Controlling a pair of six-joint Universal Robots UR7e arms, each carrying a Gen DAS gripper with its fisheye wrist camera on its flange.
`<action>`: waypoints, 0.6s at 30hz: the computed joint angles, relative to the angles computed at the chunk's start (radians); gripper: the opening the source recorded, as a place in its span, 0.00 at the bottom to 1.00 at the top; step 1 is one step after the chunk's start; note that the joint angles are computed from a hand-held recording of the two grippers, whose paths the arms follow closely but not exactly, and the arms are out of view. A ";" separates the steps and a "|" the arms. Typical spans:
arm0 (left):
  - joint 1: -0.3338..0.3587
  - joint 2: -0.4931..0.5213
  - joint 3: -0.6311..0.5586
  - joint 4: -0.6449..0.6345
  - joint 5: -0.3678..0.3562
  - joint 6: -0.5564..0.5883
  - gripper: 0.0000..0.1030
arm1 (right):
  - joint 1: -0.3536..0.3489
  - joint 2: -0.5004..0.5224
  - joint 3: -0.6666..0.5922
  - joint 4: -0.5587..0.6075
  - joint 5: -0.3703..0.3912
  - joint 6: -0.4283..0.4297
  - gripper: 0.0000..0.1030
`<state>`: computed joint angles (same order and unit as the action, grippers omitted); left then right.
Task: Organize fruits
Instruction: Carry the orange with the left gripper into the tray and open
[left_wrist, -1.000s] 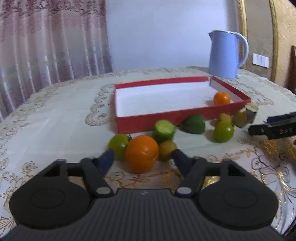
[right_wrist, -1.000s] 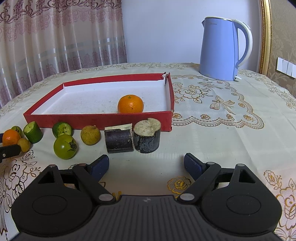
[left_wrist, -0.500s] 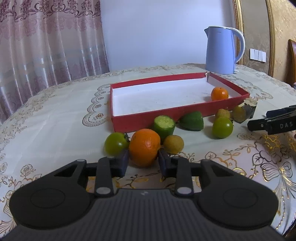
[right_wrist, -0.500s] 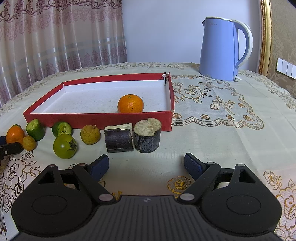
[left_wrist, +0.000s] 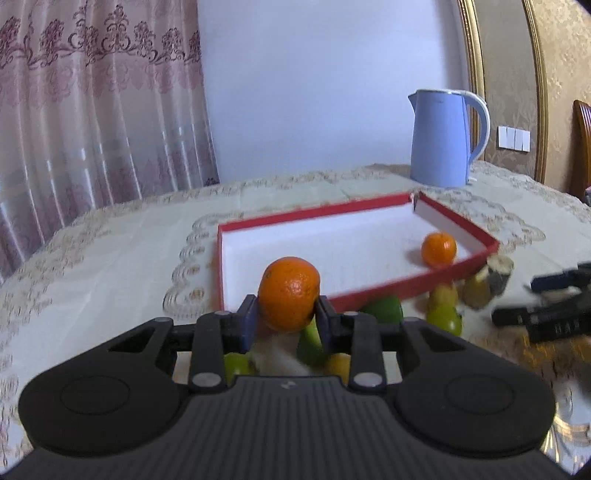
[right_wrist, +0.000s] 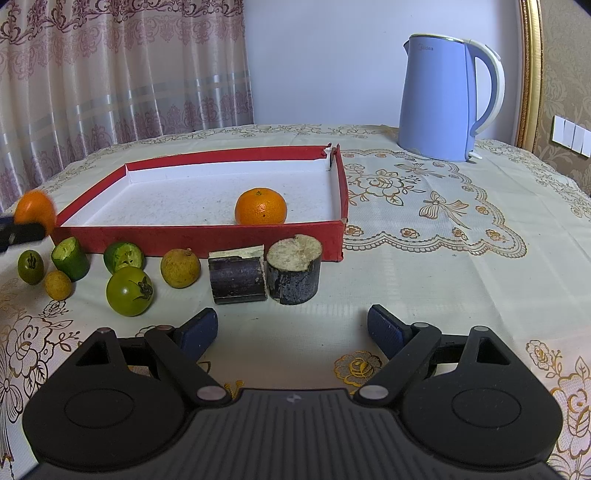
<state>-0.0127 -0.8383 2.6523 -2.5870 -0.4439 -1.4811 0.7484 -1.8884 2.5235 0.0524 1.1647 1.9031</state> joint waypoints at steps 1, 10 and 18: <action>0.020 0.005 -0.003 -0.036 0.017 0.037 0.29 | 0.001 0.000 0.000 0.000 0.001 0.000 0.86; 0.313 0.092 -0.124 -0.524 0.090 0.547 0.29 | 0.002 0.002 -0.001 -0.003 0.003 -0.001 0.86; 0.483 0.110 -0.241 -0.518 0.065 0.721 0.29 | 0.002 0.002 -0.001 -0.005 0.005 -0.003 0.86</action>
<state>0.4703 -0.7286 2.4115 -3.1053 -0.3792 -0.7596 0.7508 -1.8861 2.5223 0.0473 1.1698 1.9005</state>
